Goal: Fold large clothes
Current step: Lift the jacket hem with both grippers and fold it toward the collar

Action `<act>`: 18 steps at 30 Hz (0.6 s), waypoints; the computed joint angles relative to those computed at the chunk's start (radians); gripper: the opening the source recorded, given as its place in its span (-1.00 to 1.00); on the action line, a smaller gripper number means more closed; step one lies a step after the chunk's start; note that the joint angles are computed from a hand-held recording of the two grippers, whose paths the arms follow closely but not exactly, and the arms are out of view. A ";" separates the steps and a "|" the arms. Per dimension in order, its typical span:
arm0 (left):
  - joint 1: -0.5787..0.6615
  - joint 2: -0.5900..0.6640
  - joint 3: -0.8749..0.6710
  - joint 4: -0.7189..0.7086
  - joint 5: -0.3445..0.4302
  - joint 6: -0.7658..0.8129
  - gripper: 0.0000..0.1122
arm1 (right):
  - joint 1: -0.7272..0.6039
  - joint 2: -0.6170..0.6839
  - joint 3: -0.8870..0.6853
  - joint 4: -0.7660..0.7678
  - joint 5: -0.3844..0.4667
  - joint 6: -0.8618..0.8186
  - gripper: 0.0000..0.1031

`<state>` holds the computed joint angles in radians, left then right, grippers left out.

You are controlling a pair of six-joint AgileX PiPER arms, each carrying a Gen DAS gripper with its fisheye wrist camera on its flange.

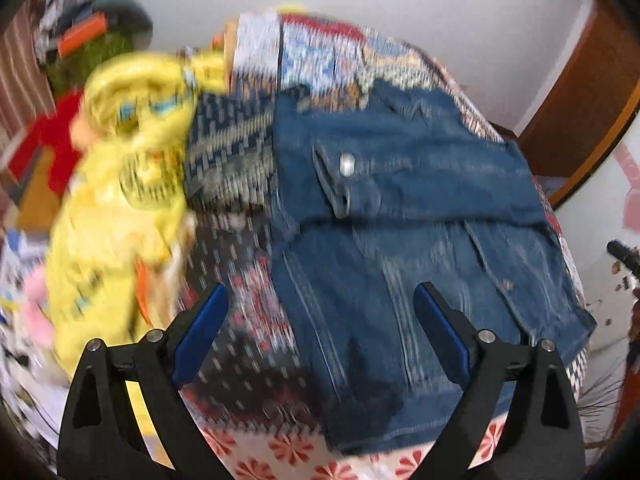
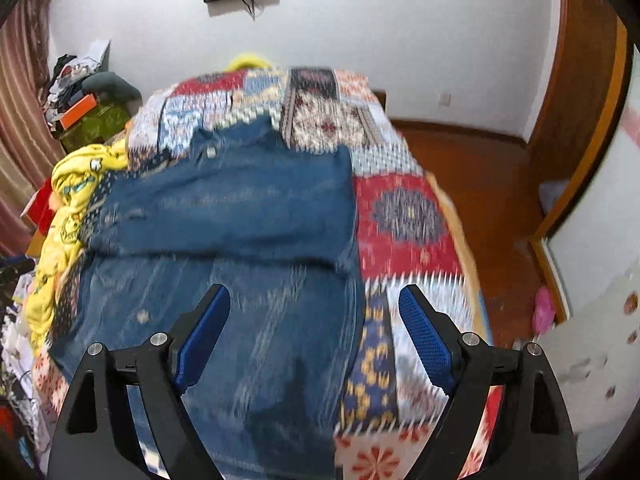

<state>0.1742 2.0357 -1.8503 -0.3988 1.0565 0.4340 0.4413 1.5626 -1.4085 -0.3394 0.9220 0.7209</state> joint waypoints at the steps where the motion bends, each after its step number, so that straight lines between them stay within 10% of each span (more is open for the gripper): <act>1: 0.007 0.005 0.020 -0.010 0.010 0.000 0.67 | -0.003 -0.012 0.032 0.015 -0.007 0.004 0.63; 18: 0.098 0.063 0.285 -0.220 0.076 0.044 0.65 | -0.183 -0.077 0.372 0.668 -0.229 -0.325 0.63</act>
<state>0.2717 2.0989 -1.5654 -0.6190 1.1325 0.4779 0.2579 1.4858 -1.0368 0.3291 0.6931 0.3959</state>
